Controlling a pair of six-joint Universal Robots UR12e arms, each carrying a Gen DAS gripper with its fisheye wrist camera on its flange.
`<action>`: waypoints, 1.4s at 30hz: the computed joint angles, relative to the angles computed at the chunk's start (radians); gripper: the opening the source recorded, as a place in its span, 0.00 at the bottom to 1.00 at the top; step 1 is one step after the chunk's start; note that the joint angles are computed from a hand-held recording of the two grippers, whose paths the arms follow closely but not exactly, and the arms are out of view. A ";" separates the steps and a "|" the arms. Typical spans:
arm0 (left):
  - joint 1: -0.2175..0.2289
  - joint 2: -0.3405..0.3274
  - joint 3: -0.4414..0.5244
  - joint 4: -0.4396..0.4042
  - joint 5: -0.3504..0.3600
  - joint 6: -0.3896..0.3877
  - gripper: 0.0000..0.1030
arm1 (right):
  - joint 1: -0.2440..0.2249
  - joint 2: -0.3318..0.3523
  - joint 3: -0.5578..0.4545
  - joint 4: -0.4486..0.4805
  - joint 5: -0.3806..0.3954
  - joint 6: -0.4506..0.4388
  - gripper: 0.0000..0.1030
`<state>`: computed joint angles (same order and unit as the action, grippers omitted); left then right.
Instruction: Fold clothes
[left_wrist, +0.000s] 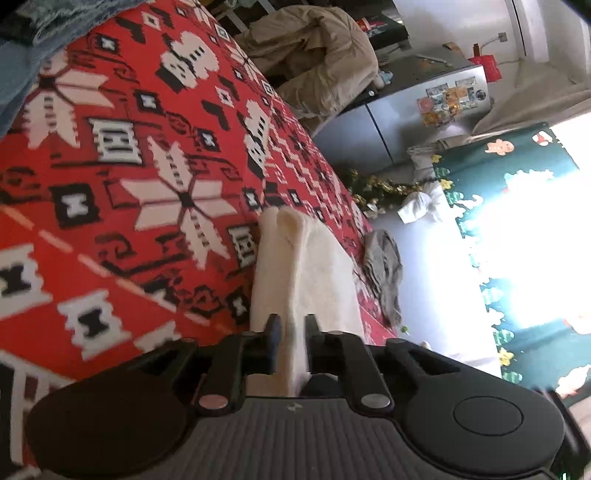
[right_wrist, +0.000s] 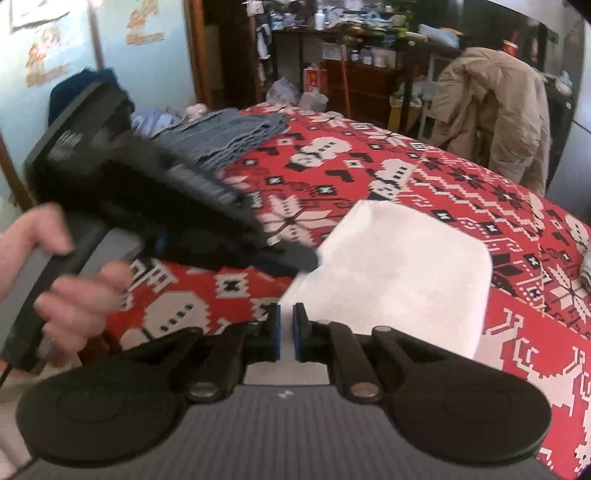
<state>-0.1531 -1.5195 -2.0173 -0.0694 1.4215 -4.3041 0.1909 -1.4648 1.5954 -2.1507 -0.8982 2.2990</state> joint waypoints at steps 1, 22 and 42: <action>-0.004 0.001 -0.001 -0.003 0.002 -0.004 0.19 | -0.001 0.006 -0.006 -0.012 -0.001 0.019 0.07; -0.008 0.021 -0.008 -0.041 0.002 0.008 0.05 | -0.006 0.002 -0.007 0.053 0.016 -0.017 0.09; -0.032 0.062 -0.029 -0.089 0.039 0.018 0.00 | -0.009 -0.014 -0.005 0.127 0.019 -0.065 0.10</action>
<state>-0.1850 -1.4571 -2.0459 -0.1579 1.4602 -4.2863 0.1815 -1.4791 1.5908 -2.0241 -0.8790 2.2343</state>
